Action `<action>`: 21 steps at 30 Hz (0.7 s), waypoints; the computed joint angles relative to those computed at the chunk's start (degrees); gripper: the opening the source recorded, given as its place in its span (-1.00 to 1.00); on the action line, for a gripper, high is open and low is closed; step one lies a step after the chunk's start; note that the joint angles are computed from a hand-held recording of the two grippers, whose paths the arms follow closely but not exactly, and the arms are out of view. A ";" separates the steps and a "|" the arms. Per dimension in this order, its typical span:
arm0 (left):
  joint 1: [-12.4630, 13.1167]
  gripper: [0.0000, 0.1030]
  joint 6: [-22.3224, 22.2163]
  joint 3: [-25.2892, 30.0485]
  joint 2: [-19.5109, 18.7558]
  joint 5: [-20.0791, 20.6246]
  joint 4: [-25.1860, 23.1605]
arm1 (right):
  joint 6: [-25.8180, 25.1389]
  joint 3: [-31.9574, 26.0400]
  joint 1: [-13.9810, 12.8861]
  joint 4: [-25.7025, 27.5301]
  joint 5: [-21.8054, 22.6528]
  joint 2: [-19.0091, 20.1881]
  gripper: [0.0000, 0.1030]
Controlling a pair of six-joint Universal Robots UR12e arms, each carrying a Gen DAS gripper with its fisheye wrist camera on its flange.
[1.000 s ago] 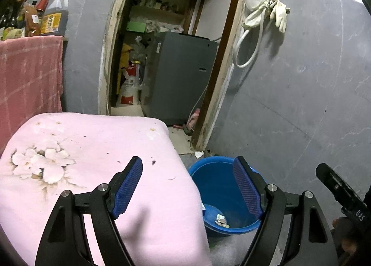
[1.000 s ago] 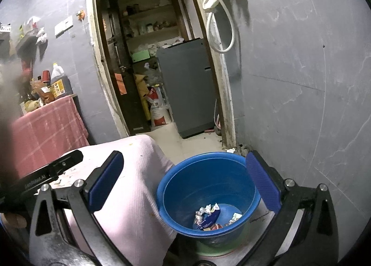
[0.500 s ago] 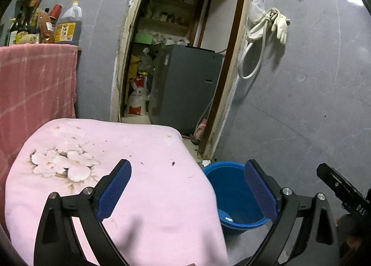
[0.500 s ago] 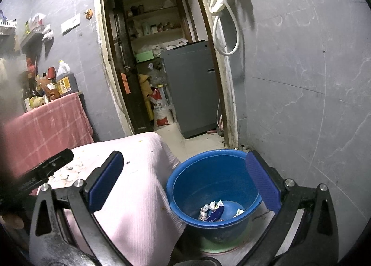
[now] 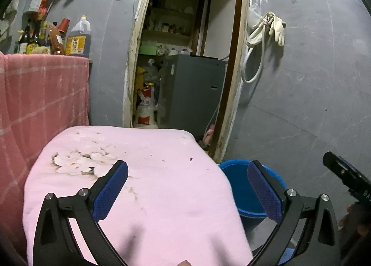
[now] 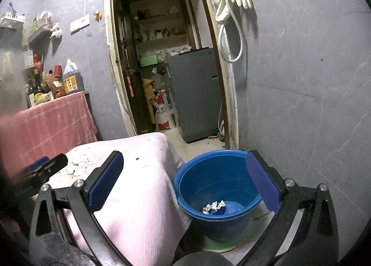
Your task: Collect trash
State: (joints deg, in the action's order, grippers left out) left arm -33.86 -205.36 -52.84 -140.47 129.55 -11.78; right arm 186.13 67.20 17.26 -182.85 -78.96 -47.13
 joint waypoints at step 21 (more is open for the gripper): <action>-2.19 0.97 2.26 -5.86 1.22 6.52 5.21 | -1.47 6.89 1.74 -7.58 -4.15 -2.19 1.00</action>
